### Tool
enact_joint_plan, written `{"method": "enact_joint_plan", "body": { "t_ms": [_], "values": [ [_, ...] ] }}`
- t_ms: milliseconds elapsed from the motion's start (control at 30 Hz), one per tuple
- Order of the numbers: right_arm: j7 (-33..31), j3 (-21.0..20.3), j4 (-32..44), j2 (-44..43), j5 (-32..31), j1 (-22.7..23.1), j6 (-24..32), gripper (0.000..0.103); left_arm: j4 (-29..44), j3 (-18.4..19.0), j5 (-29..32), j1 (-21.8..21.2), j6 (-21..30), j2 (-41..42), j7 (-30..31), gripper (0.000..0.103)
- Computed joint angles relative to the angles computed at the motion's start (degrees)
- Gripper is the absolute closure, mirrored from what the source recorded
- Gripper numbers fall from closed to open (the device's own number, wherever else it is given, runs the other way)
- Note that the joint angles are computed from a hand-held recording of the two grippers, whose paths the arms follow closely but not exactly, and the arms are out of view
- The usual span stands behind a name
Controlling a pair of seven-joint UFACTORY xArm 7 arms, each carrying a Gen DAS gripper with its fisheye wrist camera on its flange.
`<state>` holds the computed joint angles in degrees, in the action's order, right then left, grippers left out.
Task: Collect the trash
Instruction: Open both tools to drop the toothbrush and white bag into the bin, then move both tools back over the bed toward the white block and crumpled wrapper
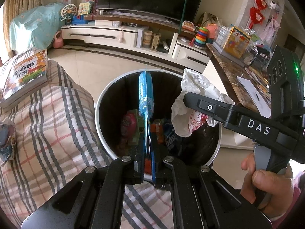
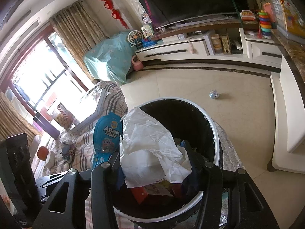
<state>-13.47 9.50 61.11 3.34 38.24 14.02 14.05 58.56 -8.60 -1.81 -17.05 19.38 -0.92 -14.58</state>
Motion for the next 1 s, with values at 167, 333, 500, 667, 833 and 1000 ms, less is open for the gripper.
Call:
{"method": "enact_joint_plan", "body": {
  "t_ms": [167,333,500,667,833,1000],
  "values": [
    [1.37,-0.28,0.41,0.25,-1.00,-0.21,0.91,0.036,0.21,0.08,0.43,0.09,0.13,-0.17,-0.70,0.093],
    [2.09,-0.29,-0.16,-0.58,-0.70,-0.28,0.35,0.028,-1.85,0.06,2.92,0.43,-1.38,-1.88,-3.23,0.084],
    [2.36,-0.33,-1.62,-2.13,-0.72,0.57,-1.20,0.018,-5.87,-0.10,4.00,1.14,-3.29,-5.18,-5.71,0.068],
    [1.96,-0.69,-3.33,-4.05,0.75,1.96,-1.50,0.013,-11.69,-0.76,6.40,3.01,-5.78,-10.32,-10.32,0.049],
    [2.48,-0.69,-6.74,-6.74,-0.02,4.07,-3.40,0.008,-17.72,-2.19,8.20,6.07,-8.11,-15.92,-15.70,0.026],
    [7.57,-1.09,-10.62,-9.31,-4.35,6.16,-7.36,0.005,-22.16,-3.15,9.05,8.12,-9.18,-20.54,-18.26,0.025]
  ]
}}
